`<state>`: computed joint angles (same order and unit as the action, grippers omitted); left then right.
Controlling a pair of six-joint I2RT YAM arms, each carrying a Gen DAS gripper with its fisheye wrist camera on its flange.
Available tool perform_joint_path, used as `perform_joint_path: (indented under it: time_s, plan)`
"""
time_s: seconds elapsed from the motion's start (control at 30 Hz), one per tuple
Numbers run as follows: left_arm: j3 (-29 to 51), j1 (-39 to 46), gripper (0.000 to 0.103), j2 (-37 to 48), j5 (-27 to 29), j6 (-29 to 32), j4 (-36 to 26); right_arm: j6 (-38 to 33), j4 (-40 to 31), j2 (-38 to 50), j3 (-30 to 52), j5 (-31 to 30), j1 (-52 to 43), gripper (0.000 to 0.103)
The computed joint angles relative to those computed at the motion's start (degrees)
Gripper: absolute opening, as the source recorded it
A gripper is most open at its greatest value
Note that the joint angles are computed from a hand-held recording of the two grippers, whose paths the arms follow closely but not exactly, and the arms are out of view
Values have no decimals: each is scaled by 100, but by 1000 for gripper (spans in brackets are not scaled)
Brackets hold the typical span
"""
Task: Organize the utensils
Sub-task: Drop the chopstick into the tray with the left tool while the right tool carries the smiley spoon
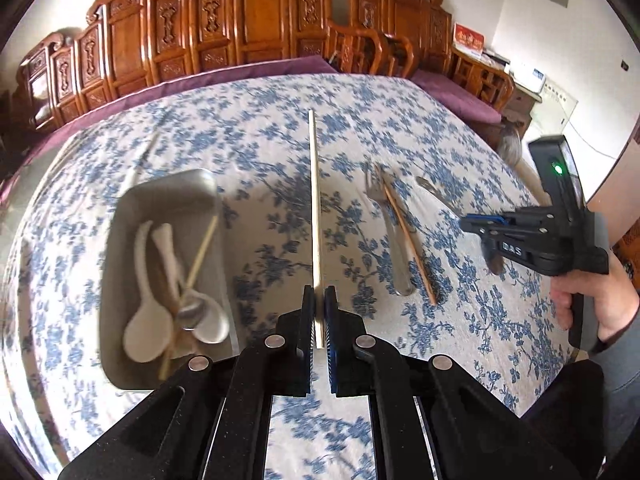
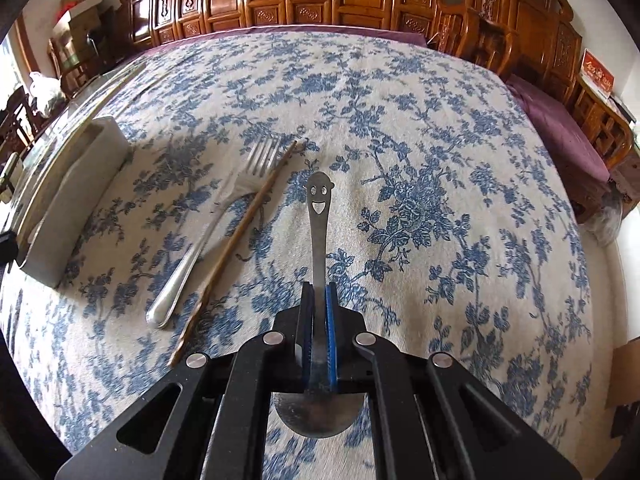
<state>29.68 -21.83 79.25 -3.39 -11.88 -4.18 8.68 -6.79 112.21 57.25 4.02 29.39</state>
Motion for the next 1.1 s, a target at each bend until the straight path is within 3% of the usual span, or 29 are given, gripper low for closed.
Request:
perform_joint_path:
  time_s: [0.5, 0.83, 1.1]
  plan:
    - [-398, 1483, 4, -935, 698, 813, -518, 264, -988, -889, 544, 715, 1093, 7]
    - [-464, 2575, 4, -195, 1104, 1516, -188, 371, -1361, -679, 1302, 967, 1831, 7]
    - [-228, 2981, 4, 419, 1260, 1789, -71, 416, -1697, -154, 2034, 1047, 2243, 7]
